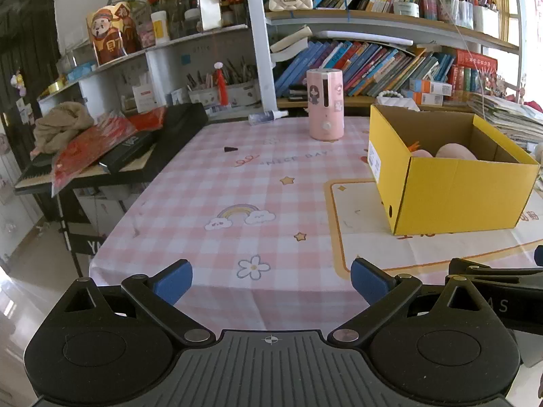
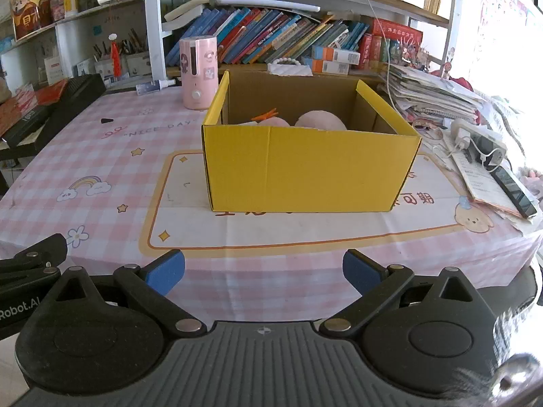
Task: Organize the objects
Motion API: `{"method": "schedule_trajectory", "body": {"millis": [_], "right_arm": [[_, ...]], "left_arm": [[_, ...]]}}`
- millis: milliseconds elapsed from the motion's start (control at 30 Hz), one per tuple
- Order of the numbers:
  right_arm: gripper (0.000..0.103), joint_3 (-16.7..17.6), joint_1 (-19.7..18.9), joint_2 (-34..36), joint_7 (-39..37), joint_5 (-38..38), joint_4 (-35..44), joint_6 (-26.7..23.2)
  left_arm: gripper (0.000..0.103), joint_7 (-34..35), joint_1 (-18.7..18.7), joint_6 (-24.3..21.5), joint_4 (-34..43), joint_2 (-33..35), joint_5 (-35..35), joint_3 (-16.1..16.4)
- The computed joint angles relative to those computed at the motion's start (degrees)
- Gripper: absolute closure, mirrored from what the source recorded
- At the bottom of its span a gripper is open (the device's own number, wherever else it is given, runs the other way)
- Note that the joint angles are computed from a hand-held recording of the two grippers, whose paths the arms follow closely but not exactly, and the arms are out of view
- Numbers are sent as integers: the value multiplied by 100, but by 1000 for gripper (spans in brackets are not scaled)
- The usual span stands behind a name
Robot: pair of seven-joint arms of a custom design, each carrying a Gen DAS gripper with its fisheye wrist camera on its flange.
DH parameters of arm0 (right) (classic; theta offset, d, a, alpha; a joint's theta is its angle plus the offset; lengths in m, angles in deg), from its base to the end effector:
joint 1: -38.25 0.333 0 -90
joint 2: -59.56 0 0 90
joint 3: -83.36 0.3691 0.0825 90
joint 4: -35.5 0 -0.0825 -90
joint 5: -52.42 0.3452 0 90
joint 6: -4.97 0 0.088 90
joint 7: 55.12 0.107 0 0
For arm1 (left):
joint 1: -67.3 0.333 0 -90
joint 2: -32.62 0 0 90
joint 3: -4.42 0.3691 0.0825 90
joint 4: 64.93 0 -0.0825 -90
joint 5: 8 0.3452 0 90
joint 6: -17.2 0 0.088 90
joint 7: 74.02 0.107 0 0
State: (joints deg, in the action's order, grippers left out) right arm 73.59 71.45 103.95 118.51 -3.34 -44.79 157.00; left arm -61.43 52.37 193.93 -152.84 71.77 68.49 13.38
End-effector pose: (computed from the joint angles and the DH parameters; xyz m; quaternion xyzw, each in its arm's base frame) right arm 0.6785 0.3613 0.3487 -0.5808 0.7035 -0.3242 0.2505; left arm 0.7042 -0.1827 0.3691 -0.5852 0.6761 -0.2913 0.3400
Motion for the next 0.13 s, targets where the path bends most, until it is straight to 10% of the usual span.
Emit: {"method": "schedule_trajectory", "body": {"millis": [133], "right_arm": [[2, 46, -49, 42, -104, 88, 79, -15]], "left_arm": [[2, 150, 42, -26, 18, 19, -122, -62]]}}
